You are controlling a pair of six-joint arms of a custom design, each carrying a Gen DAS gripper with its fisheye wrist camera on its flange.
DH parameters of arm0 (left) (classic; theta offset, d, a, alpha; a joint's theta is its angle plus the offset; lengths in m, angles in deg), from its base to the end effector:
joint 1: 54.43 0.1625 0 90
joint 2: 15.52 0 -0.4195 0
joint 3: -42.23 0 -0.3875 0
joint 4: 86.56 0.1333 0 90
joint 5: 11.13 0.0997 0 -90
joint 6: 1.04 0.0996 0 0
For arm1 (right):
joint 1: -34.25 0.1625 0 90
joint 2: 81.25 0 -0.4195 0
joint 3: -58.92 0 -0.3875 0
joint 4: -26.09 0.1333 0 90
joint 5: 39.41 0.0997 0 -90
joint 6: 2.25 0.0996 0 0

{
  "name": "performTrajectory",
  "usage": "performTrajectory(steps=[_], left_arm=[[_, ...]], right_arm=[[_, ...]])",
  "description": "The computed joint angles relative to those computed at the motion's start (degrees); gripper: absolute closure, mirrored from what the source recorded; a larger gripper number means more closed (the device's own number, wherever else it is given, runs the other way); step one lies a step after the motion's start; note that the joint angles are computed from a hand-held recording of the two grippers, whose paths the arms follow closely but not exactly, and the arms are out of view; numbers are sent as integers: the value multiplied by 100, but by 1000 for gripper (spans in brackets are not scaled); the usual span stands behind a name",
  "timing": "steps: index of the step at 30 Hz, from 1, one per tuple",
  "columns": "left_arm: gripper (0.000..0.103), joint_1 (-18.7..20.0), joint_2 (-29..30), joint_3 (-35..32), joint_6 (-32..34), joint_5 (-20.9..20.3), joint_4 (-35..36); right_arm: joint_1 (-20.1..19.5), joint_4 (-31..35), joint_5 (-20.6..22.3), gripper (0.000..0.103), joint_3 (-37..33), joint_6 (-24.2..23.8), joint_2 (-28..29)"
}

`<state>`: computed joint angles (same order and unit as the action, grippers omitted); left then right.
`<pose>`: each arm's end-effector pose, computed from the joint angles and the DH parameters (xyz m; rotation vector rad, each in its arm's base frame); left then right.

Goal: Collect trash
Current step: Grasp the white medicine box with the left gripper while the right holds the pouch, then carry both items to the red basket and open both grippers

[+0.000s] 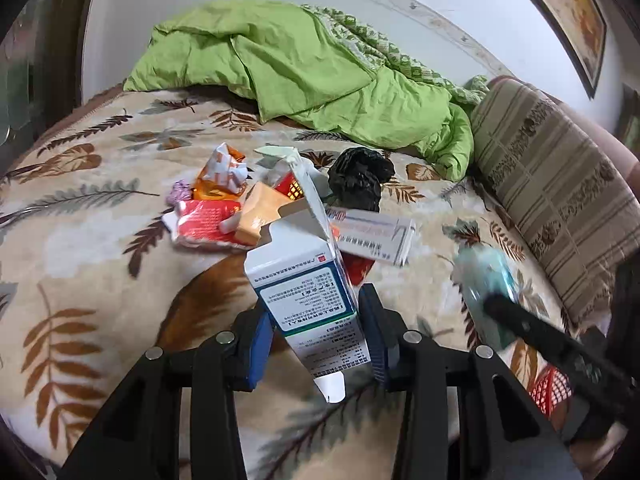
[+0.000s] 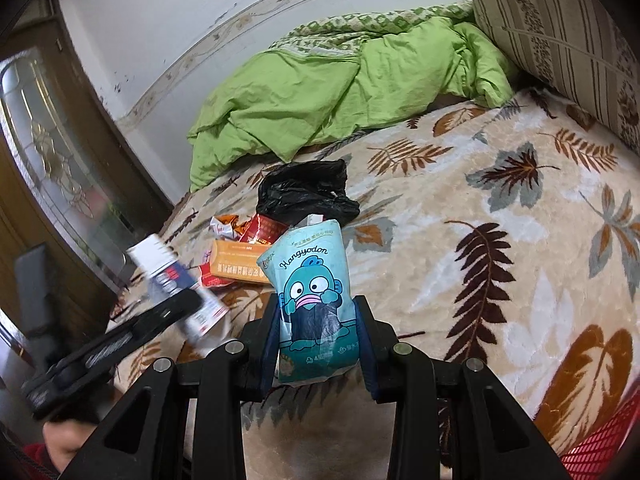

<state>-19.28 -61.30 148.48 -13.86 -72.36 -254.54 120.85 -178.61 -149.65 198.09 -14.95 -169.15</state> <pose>-0.3903 -0.4964 0.0727 0.8991 2.6483 -0.7566 0.0758 -0.3912 0.3268 -0.0668 -2.3286 1.3590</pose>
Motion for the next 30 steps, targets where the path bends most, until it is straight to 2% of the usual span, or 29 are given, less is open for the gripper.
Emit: performTrajectory(steps=[8,19,25,30], left_arm=[[63,1,-136,227,25,-102,-176],[63,-32,-176,323,119,-188,-285],[63,-40,-189,309,122,-301,-234],[63,-132,-235,301,182,-431,-176]], right_arm=[[276,-130,-411,67,-133,-253,344],[304,-115,-479,66,-157,-177,386],[270,-143,-364,66,-89,-74,305],[150,269,-62,66,123,315,-170]])
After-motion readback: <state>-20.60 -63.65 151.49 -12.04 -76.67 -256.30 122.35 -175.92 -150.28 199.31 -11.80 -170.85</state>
